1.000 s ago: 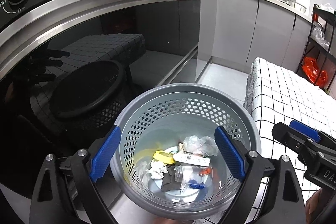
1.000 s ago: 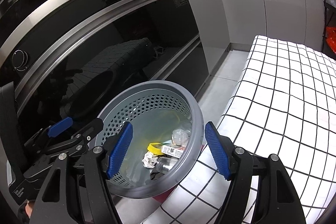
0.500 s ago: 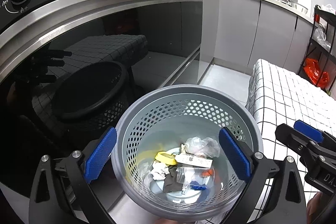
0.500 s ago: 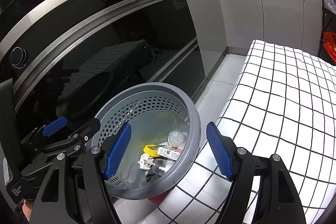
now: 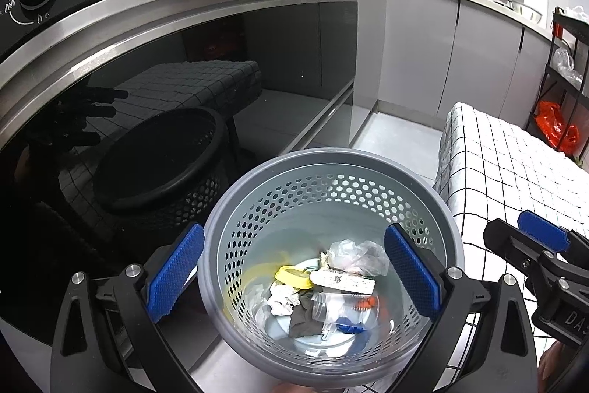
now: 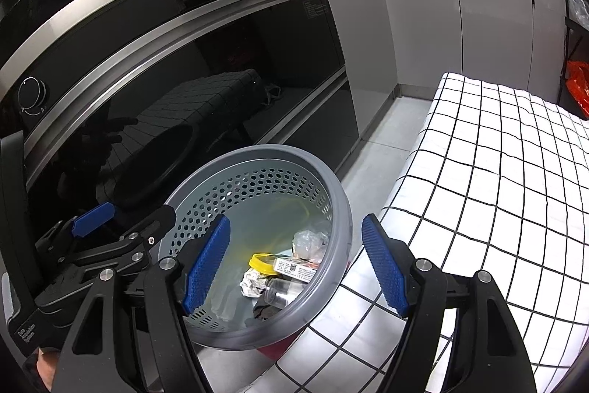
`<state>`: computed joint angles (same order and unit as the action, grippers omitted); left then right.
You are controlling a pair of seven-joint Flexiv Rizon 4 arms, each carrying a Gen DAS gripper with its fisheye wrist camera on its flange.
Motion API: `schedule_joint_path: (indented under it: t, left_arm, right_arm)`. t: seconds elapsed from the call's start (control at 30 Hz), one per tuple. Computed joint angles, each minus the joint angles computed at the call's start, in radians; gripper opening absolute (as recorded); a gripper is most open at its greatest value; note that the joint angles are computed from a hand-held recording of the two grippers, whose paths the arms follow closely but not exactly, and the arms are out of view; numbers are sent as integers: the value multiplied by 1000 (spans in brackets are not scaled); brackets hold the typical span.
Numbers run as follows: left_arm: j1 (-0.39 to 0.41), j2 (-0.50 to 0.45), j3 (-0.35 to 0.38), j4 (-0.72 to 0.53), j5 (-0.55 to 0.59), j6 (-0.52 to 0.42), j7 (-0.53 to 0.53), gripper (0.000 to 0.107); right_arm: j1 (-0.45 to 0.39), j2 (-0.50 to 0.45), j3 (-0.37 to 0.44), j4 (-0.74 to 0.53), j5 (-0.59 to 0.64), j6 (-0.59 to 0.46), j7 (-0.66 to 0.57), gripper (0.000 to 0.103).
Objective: Collect trash
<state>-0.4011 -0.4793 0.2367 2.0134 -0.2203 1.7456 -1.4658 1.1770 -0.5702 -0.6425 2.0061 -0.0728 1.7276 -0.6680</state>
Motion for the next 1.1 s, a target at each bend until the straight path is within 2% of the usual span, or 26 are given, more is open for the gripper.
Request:
schedule_joint_path:
  t: [0.13,0.83,0.93,1.1]
  left_arm:
    - [17,5,-17,6,1,9,-1,96]
    - [-37,-6,34,3,-31,24,20,96]
    - [-63,-12,62,2,-42,28,19,96]
    - [-37,-5,33,9,-47,35,29,96]
  right_arm:
    - [6,-1,-8,0,-2,-4,0,71]
    - [17,-6,-21,0,-7,-6,-3,71]
    - [18,-7,-21,-1,-8,-7,-3,71]
    - [17,-6,-21,-1,-9,-8,-3,71]
